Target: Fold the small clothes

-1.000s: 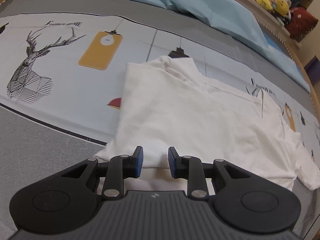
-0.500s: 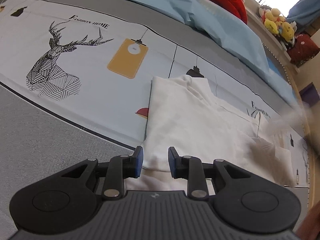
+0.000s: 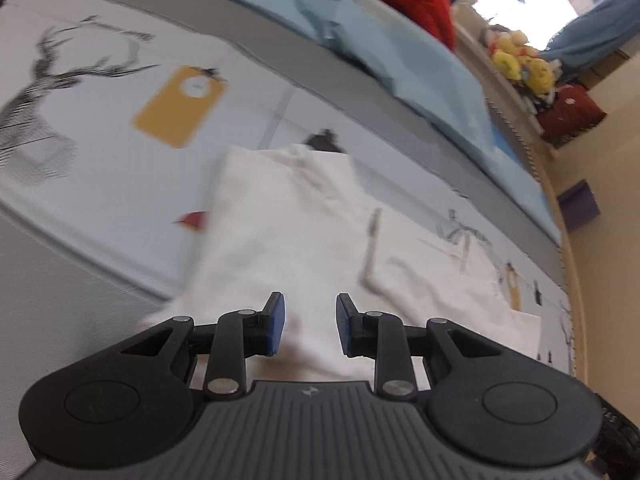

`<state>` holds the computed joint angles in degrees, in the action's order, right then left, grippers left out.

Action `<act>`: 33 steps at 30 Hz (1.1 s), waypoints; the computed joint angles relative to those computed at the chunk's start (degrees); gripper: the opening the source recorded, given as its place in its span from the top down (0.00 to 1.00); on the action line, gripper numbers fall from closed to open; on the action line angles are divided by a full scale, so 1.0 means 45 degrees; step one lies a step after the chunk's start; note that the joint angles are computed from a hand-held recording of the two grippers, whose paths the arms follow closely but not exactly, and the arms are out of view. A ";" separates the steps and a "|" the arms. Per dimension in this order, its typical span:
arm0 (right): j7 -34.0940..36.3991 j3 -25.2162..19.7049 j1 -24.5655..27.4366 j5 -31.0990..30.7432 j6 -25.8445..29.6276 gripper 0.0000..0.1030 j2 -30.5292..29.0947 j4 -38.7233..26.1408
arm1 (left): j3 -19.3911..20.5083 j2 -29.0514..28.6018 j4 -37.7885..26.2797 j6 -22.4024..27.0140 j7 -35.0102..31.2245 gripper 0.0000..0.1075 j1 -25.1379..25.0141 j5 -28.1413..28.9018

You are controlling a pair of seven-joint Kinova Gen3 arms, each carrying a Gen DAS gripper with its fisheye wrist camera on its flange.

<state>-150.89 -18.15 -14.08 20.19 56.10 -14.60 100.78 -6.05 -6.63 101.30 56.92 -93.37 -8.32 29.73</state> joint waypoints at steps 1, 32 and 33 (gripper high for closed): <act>-0.0104 0.0232 0.0159 -0.0024 -0.0103 0.74 -0.0166 0.0185 | 0.0143 0.0063 0.0157 -0.0450 -0.0078 0.73 0.0133 0.0178; -0.0739 0.0666 0.1646 -0.0278 -0.0556 0.74 0.0108 0.0461 | 0.8290 -0.1614 -0.0393 -0.0129 0.6566 0.76 -0.5819 -0.7386; -0.0782 0.0706 0.1535 -0.0294 -0.0583 0.74 0.0124 0.0484 | 0.7791 -0.1523 -0.0397 0.0083 0.6572 0.64 -0.5232 -0.7699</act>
<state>-154.41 -14.97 -7.17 18.87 53.48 -14.05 102.96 29.01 -13.49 99.51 57.30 -63.80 -31.86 -4.92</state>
